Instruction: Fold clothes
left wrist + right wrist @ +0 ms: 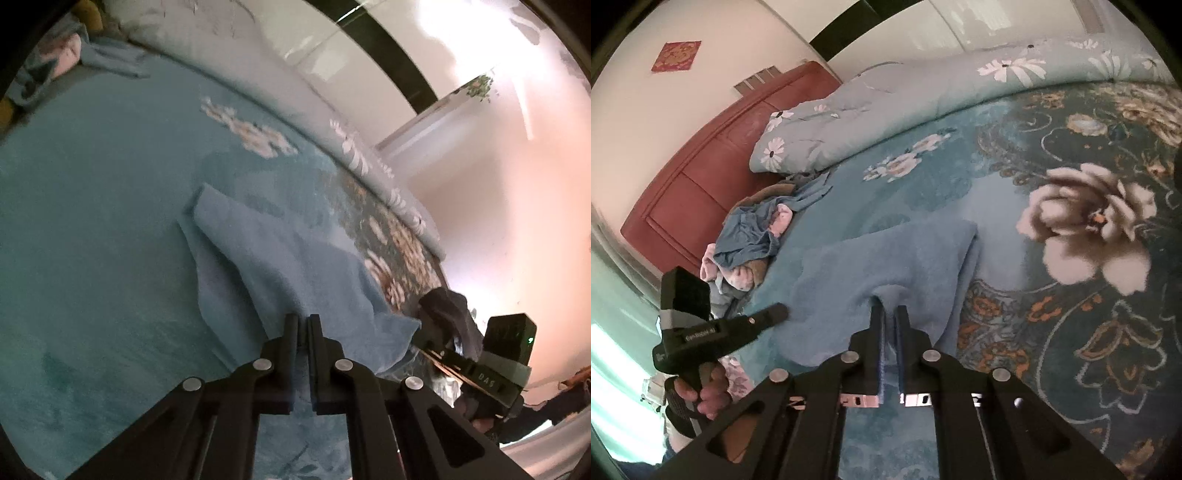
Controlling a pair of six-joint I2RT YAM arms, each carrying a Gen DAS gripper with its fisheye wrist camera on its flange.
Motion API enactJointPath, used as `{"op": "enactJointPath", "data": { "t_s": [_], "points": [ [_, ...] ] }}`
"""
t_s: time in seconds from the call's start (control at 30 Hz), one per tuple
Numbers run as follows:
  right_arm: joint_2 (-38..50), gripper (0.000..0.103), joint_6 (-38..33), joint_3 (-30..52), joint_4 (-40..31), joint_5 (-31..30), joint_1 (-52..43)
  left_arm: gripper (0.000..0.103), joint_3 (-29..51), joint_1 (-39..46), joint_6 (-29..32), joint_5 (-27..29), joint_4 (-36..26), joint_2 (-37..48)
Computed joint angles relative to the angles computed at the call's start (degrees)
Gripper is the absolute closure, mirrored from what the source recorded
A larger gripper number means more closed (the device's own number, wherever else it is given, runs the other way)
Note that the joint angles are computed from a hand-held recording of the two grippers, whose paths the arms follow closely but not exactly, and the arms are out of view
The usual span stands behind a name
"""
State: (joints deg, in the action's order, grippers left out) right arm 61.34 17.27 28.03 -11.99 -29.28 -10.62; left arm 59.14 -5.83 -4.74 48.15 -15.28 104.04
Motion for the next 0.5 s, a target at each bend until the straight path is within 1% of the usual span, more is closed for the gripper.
{"op": "enactJointPath", "data": {
  "t_s": [0.13, 0.27, 0.37, 0.5],
  "points": [
    [-0.58, 0.098, -2.30, -1.08, -2.72, 0.05, -0.67, 0.098, -0.40, 1.63, 1.11, 0.67, -0.31, 1.37],
    [2.10, 0.098, -2.76, -2.82, -2.45, 0.62, 0.05, 0.098, -0.26, 1.92, 1.60, 0.42, -1.64, 4.68],
    [2.91, 0.098, -2.31, -3.15, -2.26, -0.75, -0.92, 0.098, -0.33, 2.66, 1.73, 2.11, -1.91, 4.54],
    [-0.36, 0.097, -3.19, -2.61, -4.48, -2.05, -2.58, 0.097, -0.40, 4.11, 2.83, 4.38, -2.27, 2.11]
  ]
}}
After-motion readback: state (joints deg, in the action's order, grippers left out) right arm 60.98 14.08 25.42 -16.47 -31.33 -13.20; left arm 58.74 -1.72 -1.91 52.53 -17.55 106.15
